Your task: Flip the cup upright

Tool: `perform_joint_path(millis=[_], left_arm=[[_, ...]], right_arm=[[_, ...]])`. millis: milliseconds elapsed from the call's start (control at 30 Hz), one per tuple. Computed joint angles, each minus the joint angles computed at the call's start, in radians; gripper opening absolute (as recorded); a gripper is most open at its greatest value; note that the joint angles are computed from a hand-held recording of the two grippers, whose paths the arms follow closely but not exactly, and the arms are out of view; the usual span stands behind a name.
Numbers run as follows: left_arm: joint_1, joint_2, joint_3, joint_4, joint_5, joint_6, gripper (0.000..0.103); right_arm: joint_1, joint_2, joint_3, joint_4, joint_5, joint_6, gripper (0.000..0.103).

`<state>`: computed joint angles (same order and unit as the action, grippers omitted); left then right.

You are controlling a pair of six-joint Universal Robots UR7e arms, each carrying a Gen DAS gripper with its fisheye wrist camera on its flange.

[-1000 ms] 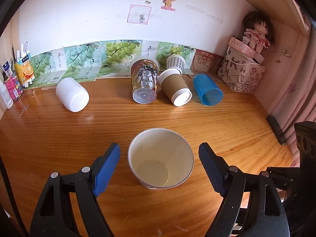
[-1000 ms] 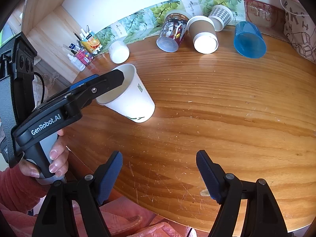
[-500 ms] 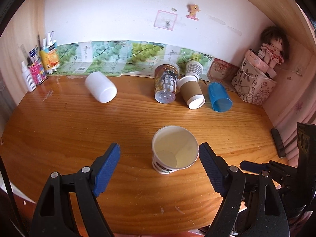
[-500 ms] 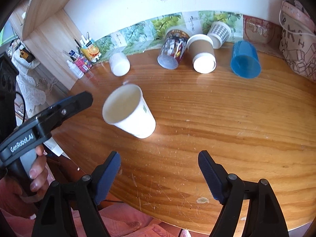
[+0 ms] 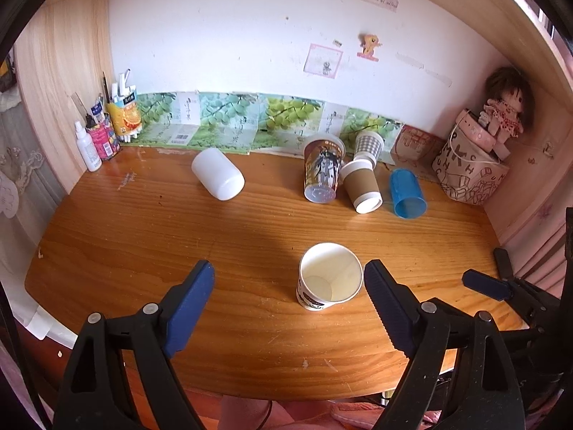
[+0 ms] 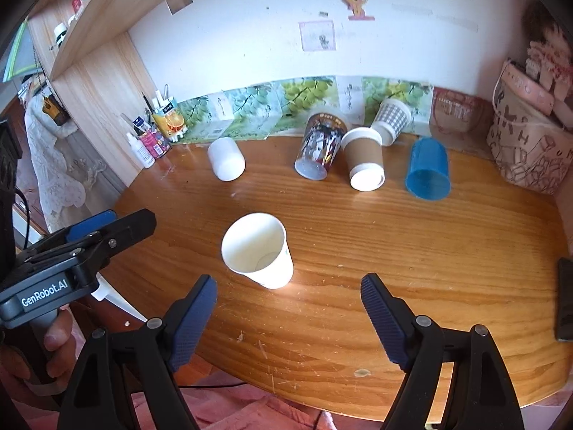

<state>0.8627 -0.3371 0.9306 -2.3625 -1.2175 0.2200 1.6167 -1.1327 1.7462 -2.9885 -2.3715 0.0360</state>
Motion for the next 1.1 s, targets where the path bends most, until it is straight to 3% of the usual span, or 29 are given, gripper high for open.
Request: perform_joint_path(millis=[200, 367, 933, 1100], left_arm=[[-0.014, -0.033, 0.034, -0.015, 0.011, 0.011, 0.088], [-0.02, -0.063, 0.062, -0.04, 0.017, -0.003, 0.088], [-0.029, -0.106, 0.07, -0.048, 0.005, -0.062, 0.088], [-0.039, -0.104, 0.077, -0.073, 0.04, -0.046, 0.088]], right_arm=[[0.03, -0.039, -0.002, 0.062, -0.019, 0.087, 0.083], [0.058, -0.07, 0.021, 0.045, -0.025, 0.136, 0.083], [0.133, -0.011, 0.0, -0.162, -0.143, 0.012, 0.083], [0.146, 0.005, -0.021, -0.191, -0.167, -0.019, 0.083]])
